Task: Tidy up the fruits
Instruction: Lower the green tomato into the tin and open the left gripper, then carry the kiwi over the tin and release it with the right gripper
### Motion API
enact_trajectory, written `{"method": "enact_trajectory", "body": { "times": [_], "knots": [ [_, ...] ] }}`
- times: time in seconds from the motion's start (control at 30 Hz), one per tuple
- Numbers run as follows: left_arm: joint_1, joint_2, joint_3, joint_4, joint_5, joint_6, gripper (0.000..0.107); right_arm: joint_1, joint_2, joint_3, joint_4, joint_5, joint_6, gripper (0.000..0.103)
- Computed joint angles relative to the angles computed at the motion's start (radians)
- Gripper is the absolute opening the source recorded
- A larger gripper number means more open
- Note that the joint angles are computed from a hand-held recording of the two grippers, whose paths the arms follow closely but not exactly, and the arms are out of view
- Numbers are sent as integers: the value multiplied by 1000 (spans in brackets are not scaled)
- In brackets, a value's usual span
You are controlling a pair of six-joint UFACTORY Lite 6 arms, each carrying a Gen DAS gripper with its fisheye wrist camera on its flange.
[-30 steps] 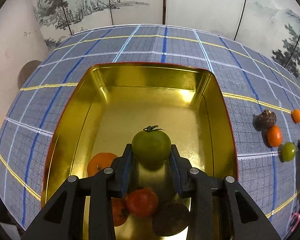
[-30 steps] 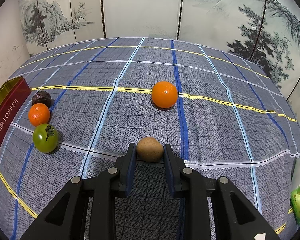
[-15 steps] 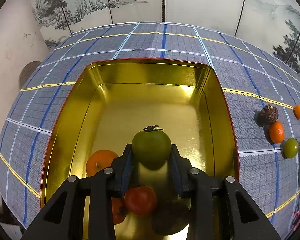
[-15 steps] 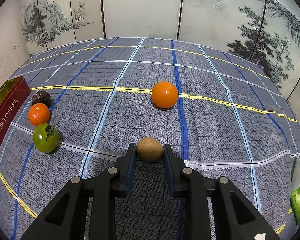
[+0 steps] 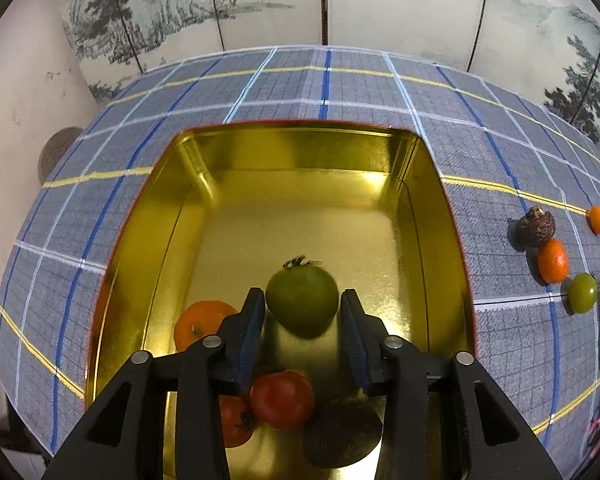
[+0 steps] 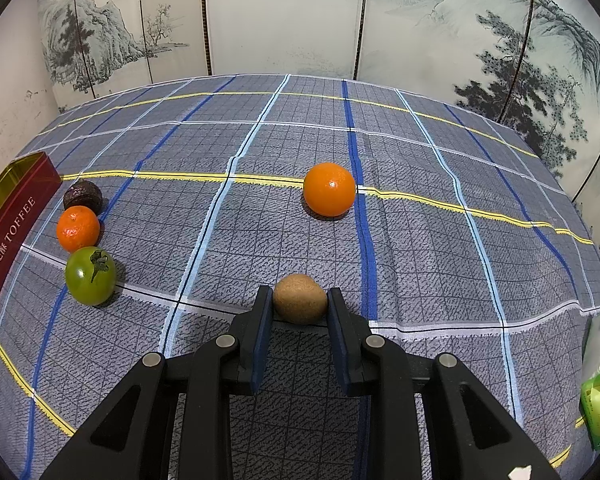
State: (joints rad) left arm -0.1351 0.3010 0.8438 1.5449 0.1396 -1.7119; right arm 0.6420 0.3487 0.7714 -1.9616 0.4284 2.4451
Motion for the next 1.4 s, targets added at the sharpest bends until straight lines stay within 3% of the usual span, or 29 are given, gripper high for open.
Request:
{"method": "enact_trajectory", "body": {
  "times": [0.3,0.93,1.4],
  "knots": [
    [-13,-69,-31,13,17,-2,48,2,1,1,7,2,-7,25],
    [-96,-343,-251,178,97,-200,59,-18,-21,-20,-35,-12,23,25],
    [-106,-448,-338,144,120,-204,60,102,-69,91,235,-4,-245,25]
  ]
}}
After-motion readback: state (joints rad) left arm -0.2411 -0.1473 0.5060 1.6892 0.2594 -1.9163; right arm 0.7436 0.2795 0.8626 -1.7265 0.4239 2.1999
